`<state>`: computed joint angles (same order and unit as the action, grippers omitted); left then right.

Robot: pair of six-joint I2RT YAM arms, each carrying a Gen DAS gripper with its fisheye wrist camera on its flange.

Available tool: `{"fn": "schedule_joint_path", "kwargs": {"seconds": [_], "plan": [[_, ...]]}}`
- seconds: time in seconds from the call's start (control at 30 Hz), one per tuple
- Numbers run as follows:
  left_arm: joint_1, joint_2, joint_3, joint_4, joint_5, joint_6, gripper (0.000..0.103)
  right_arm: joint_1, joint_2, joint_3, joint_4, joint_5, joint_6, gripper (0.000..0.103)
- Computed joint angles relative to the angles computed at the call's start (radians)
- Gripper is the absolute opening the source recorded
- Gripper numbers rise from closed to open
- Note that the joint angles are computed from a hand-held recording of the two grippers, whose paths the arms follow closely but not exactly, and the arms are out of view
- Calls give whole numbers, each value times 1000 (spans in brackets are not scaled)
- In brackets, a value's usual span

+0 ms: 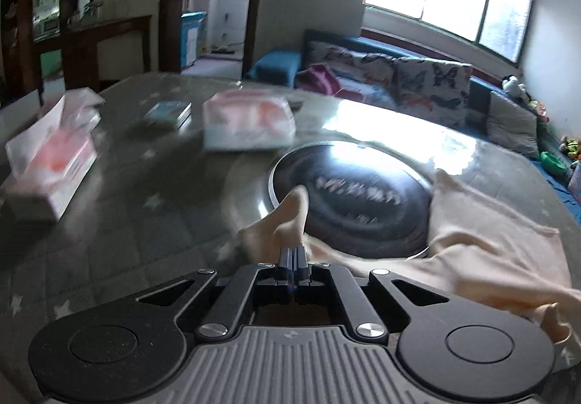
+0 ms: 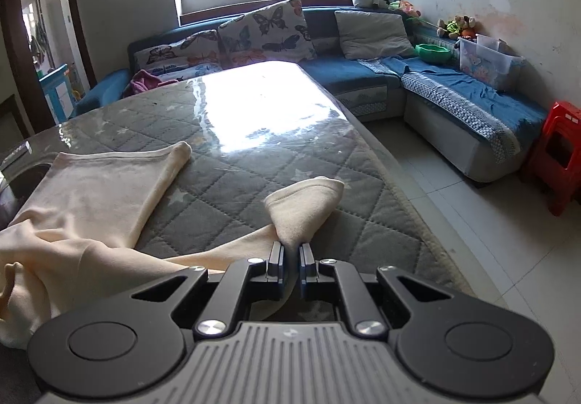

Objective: Fold clothes

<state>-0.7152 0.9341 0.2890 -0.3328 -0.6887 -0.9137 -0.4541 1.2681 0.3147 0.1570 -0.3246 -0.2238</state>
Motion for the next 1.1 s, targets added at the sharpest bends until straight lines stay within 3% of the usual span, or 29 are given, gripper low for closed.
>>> {"fn": "schedule_joint_path", "kwargs": {"seconds": [0.2,0.3,0.5,0.6,0.73,0.97,1.03,1.1], "plan": [[-157,43,34,-48,-68,-39,4,-18,-27,1,-46,46,-68,11],[-191,33,47,-34,-67,-16,5,-58,-68,-13,-53,43,-77,19],[-293,182,93,173,-4,119,17,-69,-68,-1,-16,-22,-54,51],[-327,290,117,293,45,174,27,-44,0,13,41,-63,-33,54],[-356,425,157,423,112,248,29,32,90,14,138,-54,-3,62],[-365,563,215,517,170,328,31,105,226,-4,317,-43,31,78],[-348,600,227,543,186,352,31,107,271,0,358,-47,42,90],[-338,624,231,566,213,381,31,114,304,-1,387,-44,51,91]]}}
